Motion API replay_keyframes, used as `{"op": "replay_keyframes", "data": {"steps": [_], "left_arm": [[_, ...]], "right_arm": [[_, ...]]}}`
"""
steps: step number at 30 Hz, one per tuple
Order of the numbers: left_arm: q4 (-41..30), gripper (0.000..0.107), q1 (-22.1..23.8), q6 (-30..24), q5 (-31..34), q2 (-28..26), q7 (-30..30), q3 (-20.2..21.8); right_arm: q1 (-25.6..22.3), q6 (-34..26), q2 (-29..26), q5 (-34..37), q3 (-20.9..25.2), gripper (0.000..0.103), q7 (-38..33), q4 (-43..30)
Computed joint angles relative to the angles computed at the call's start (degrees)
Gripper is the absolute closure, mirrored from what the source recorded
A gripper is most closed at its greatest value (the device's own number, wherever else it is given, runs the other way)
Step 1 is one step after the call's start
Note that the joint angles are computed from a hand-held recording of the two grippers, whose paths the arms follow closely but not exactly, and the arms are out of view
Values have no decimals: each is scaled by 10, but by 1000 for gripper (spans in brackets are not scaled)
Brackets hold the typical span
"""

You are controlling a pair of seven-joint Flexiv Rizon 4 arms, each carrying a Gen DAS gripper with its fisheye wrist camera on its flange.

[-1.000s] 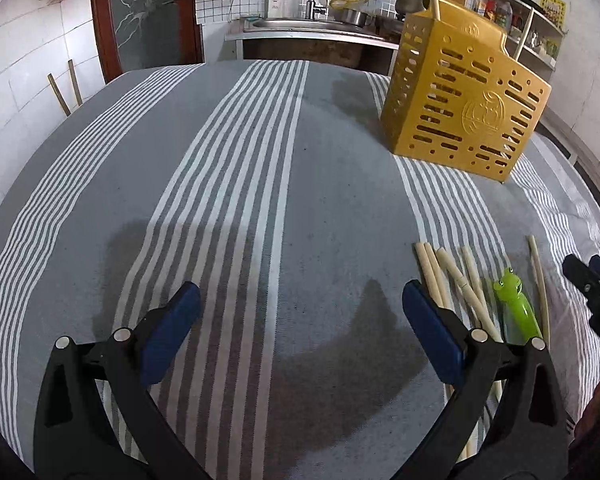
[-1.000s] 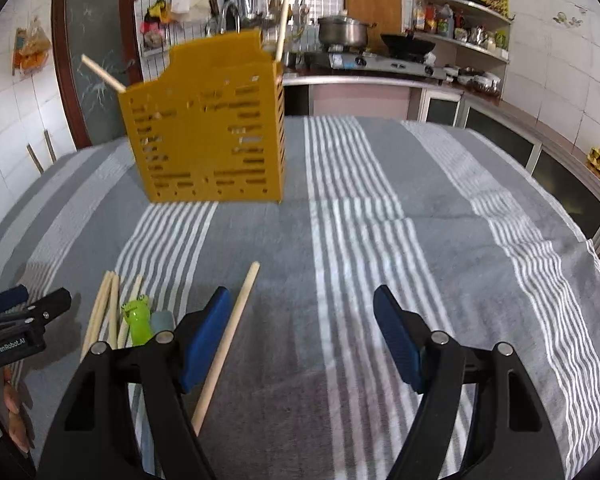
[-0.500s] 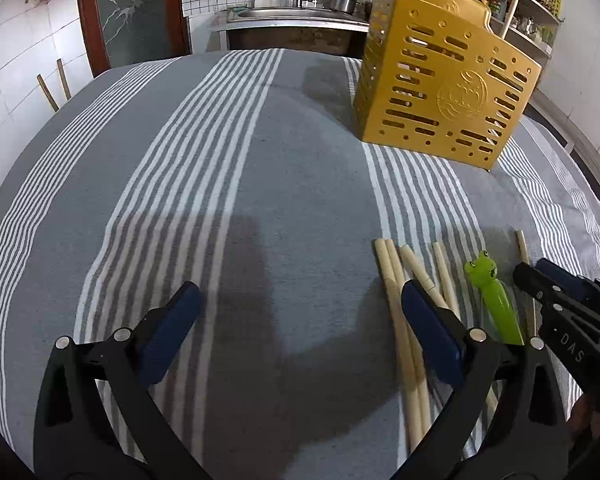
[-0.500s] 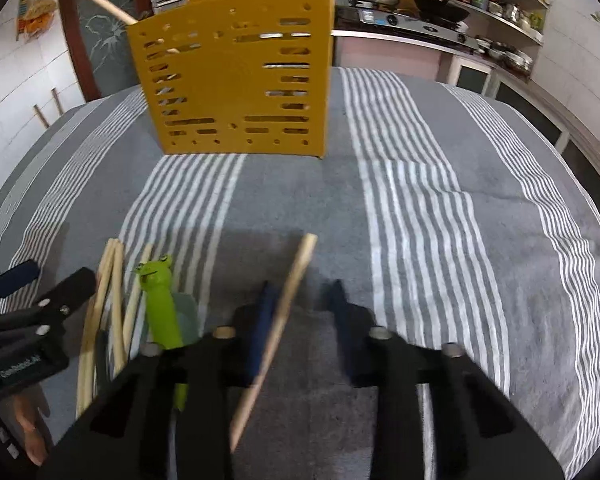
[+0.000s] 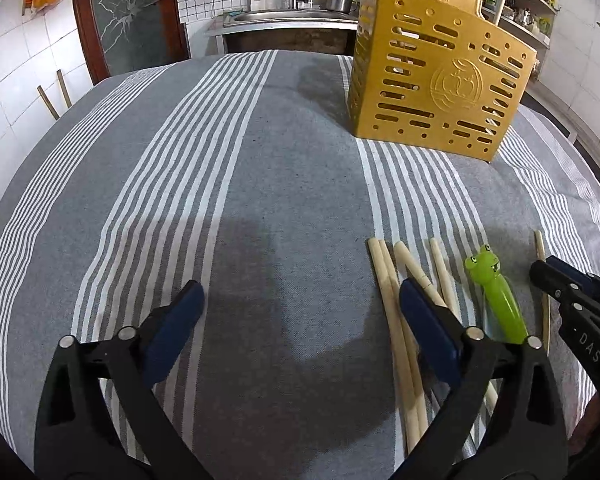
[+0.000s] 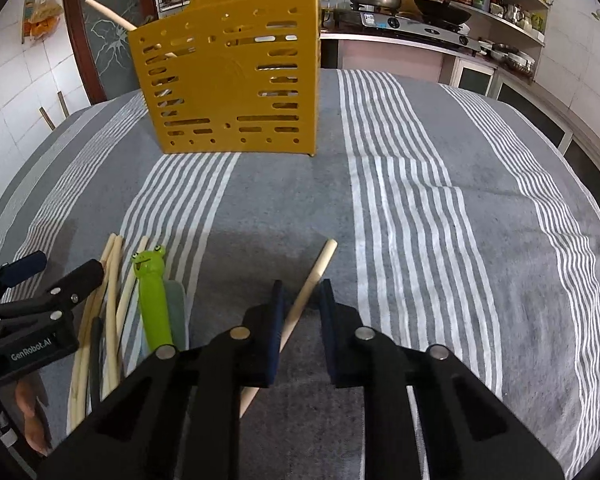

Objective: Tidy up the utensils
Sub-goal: 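Close the right gripper on another wooden chopstick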

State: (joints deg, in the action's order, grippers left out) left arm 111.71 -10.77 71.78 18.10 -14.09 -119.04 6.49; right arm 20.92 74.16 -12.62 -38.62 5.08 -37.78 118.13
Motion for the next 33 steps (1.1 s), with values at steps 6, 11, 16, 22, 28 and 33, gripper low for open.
{"op": "replay_keyframes", "data": {"steps": [6,11,16,22,28,33], "left_arm": [[10,20,3,7,2,7,4,0],[-3,20,3,-6,2,0,16,-3],[-2,25,1,-5,8,3,13,-1],[-13,28,-8,-37,36,4,7,4],[-31,34,-6,-71,39,2,-2,-9],[-34,70,5,-81,-8,1,42,-30]], "right_arm": [[-7,3,-2,17,1,85,-11,-3],[-1,-19,-15,18,-3,85,-14,-25],[-6,-18,-23,43,3,87,-44,-39],[-8,-19,-31,66,1,87,-69,-51],[-3,-11,-31,69,-3,87,-63,-47],[-2,-26,-34,87,2,88,-64,-57]]}}
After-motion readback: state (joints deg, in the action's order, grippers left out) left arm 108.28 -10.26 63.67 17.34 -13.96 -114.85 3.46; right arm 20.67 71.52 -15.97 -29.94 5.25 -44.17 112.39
